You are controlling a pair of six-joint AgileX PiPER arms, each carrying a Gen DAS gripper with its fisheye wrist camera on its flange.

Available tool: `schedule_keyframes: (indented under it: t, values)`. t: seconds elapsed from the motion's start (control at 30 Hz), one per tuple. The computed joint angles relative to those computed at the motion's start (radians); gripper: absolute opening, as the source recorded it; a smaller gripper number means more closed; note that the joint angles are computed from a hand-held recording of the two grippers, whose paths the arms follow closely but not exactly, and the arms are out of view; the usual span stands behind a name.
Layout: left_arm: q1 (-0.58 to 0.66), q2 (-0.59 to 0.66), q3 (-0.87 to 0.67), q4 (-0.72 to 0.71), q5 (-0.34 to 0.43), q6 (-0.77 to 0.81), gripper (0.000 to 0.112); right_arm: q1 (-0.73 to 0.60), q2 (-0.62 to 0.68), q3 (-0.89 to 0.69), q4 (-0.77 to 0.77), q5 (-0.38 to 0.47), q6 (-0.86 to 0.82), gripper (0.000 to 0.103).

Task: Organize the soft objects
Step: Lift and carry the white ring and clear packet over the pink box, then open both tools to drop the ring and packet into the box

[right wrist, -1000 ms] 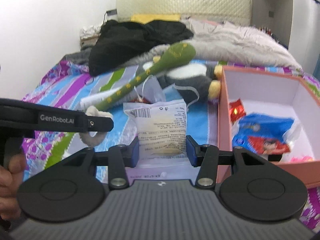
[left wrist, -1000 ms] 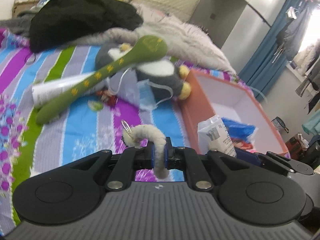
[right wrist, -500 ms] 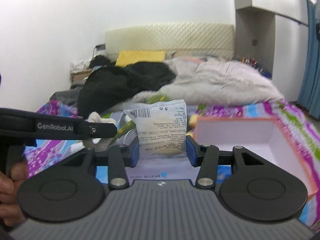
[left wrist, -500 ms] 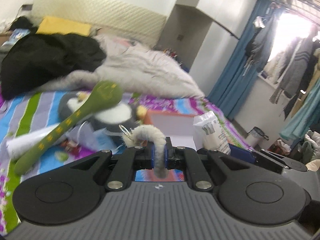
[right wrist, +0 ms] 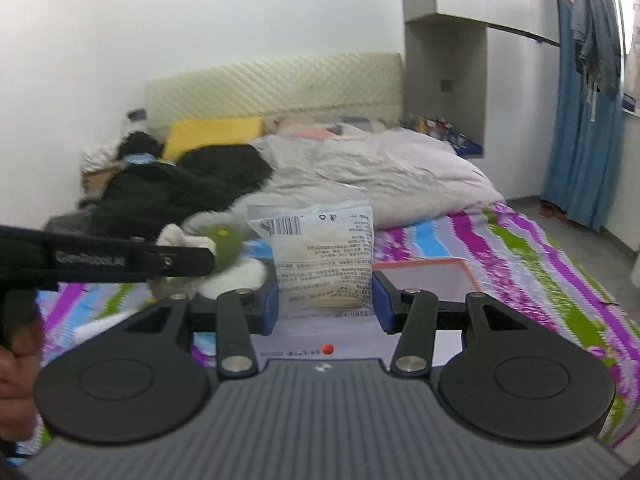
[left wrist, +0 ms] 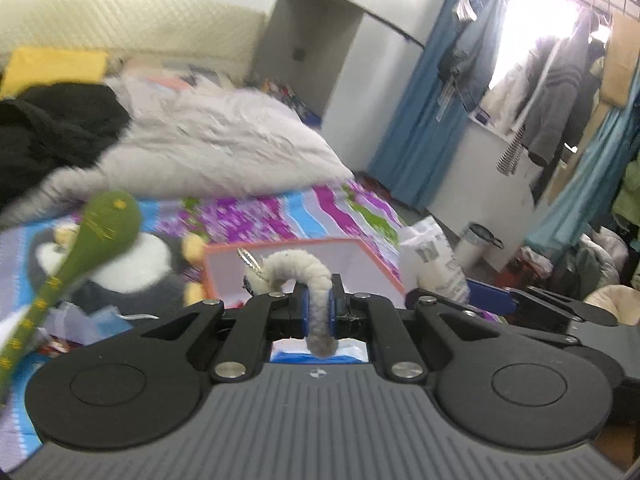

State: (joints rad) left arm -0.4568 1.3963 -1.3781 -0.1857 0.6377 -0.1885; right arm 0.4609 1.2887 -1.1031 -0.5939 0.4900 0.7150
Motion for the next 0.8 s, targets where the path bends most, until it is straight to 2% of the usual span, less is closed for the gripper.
schedule_keyframes:
  t: [0.3,0.47,0.6,0.73,0.8]
  values:
    - [-0.001,0.342,-0.243,-0.106,0.145,0.060,0.011,-0.231,0.165,-0.032,0.367,0.039,-0.351,0.050]
    - [-0.001,0.485,-0.322,-0.097,0.216,0.051,0.011,-0.289,0.193,0.030,0.424,0.015,-0.402,0.051]
    - [-0.003,0.553,-0.349,-0.092,0.234,0.055,0.011,-0.320,0.214,0.069,0.439,0.002,-0.402,0.051]
    - [-0.015,0.552,-0.332,-0.083,0.228,0.056,0.011,-0.353,0.246,0.080,0.490,-0.013,-0.450,0.052]
    - [-0.020,0.558,-0.345,-0.061,0.247,0.046,0.016,-0.360,0.248,0.083,0.517,-0.009,-0.473,0.053]
